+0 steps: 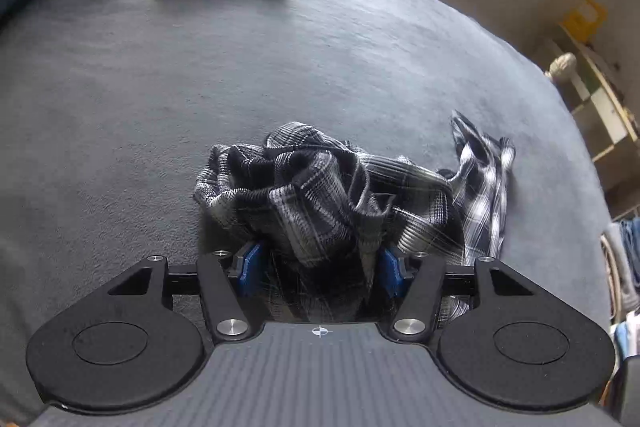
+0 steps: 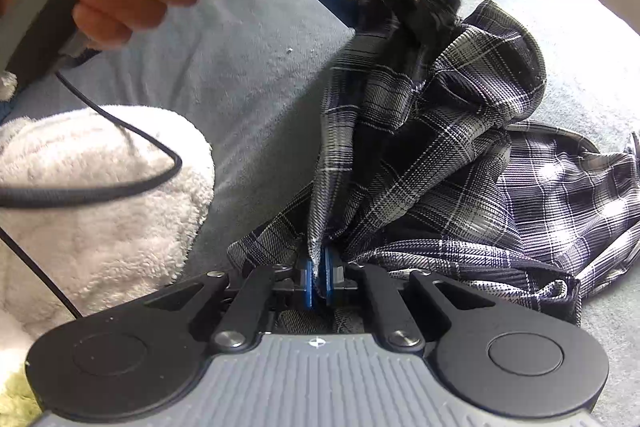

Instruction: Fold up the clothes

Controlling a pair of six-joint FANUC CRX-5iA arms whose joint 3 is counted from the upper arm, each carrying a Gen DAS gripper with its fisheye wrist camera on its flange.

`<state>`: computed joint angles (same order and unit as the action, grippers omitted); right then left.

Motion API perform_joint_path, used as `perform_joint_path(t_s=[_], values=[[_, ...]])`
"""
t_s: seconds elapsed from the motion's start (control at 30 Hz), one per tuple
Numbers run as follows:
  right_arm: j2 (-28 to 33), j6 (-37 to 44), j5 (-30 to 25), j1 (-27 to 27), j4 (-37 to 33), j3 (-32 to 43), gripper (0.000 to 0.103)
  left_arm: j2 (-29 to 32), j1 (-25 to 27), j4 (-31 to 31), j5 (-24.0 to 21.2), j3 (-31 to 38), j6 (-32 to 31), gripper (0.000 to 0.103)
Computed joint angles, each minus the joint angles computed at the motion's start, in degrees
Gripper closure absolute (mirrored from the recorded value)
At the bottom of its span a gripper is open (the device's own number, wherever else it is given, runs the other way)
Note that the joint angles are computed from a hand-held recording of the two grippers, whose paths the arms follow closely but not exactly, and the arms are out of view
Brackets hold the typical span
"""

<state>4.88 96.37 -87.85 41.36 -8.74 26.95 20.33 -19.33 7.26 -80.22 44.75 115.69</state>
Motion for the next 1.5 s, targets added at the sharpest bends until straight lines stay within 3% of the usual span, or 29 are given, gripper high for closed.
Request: perform_joint_path(t_s=[0.17, 0.23, 0.33, 0.57, 0.7, 0.77, 0.8, 0.87, 1.0, 1.23, 1.5], values=[[0.9, -2.0, -1.0, 1.9, 3.3, 2.1, 0.088, -1.5, 0.7, 0.4, 1.4, -2.6, 0.0, 0.046], [0.9, -2.7, -0.9, 2.0, 3.9, 3.6, 0.074, -2.1, 1.4, 1.0, 1.9, -3.8, 0.6, 0.046], [0.1, -3.5, 3.5, 2.4, 5.6, 3.4, 0.054, -3.6, 2.6, 2.9, 3.7, -6.7, 1.2, 0.046], [3.9, -9.0, 11.2, 3.6, 11.4, 4.3, 0.051, -7.9, 5.5, 5.4, 6.0, -13.5, 0.9, 0.046], [9.0, -12.4, 10.8, 3.0, 11.9, 7.4, 0.057, -9.4, 7.1, 6.7, 6.1, -16.2, 1.7, 0.046], [11.5, -15.8, 9.2, 3.1, 13.2, 9.0, 0.072, -9.9, 7.6, 6.8, 5.8, -17.0, 1.9, 0.046], [12.1, -18.4, 8.9, 2.9, 13.9, 9.6, 0.089, -10.2, 7.9, 6.7, 5.8, -17.5, 2.0, 0.046], [12.2, -24.3, 8.7, 1.5, 13.4, 10.5, 0.099, -10.6, 8.2, 6.4, 5.9, -18.3, 2.2, 0.046], [9.5, -34.2, 10.7, -0.9, 15.9, 8.4, 0.101, -9.9, 8.2, 4.8, 2.9, -17.3, 3.4, 0.046], [1.0, -49.2, 12.5, -5.8, 27.1, 0.4, 0.101, -8.9, 5.9, 0.7, -0.1, -14.2, 3.8, 0.046], [-12.0, -64.7, 11.8, -11.9, 39.3, -12.9, 0.103, -8.2, 3.4, -3.0, -2.9, -10.3, 3.8, 0.046]])
